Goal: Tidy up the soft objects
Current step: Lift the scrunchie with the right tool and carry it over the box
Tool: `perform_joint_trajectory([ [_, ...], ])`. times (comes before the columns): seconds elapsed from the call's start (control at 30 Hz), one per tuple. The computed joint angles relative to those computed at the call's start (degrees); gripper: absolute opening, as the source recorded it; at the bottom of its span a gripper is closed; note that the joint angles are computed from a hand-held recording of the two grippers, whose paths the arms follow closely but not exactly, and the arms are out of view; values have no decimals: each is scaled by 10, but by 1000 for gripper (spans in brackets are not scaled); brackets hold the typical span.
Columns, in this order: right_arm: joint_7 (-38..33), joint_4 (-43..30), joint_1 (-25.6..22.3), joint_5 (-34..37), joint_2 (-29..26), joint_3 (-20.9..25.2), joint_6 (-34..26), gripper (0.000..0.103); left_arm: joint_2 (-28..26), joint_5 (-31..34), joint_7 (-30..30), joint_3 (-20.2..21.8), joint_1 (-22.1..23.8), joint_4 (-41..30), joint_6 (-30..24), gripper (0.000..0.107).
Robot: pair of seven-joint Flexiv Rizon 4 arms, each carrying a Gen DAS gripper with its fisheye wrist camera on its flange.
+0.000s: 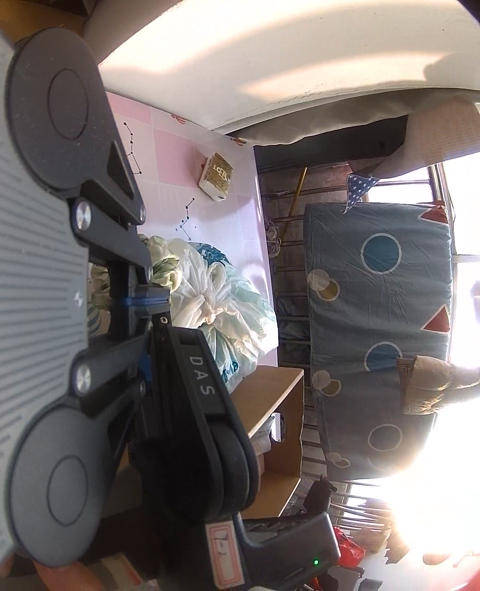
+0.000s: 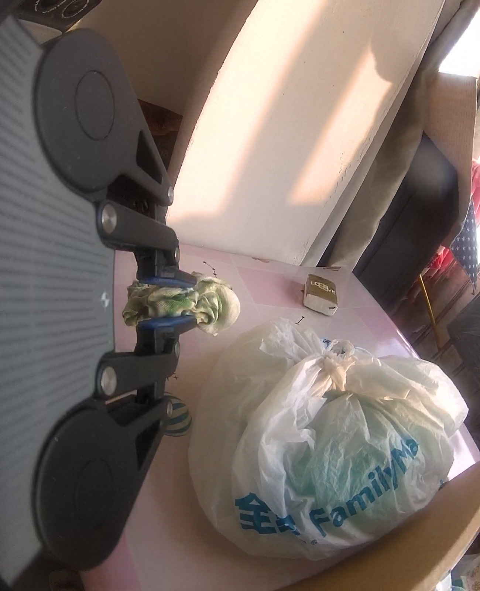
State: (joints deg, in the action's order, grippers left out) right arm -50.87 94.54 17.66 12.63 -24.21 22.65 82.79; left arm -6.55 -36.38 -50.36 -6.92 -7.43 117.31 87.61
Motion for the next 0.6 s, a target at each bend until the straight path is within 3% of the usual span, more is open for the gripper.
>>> perform_joint_trajectory([
  [0.33,-44,46,-44,44,58,14,40,15,1,-90,85,-46,-19,-7,39,1],
  [0.47,-60,64,-64,72,76,23,51,15,-2,-176,160,-74,-23,-11,49,1],
  [0.6,-57,75,-66,86,84,18,62,15,-11,-226,203,-76,-37,-29,34,1],
])
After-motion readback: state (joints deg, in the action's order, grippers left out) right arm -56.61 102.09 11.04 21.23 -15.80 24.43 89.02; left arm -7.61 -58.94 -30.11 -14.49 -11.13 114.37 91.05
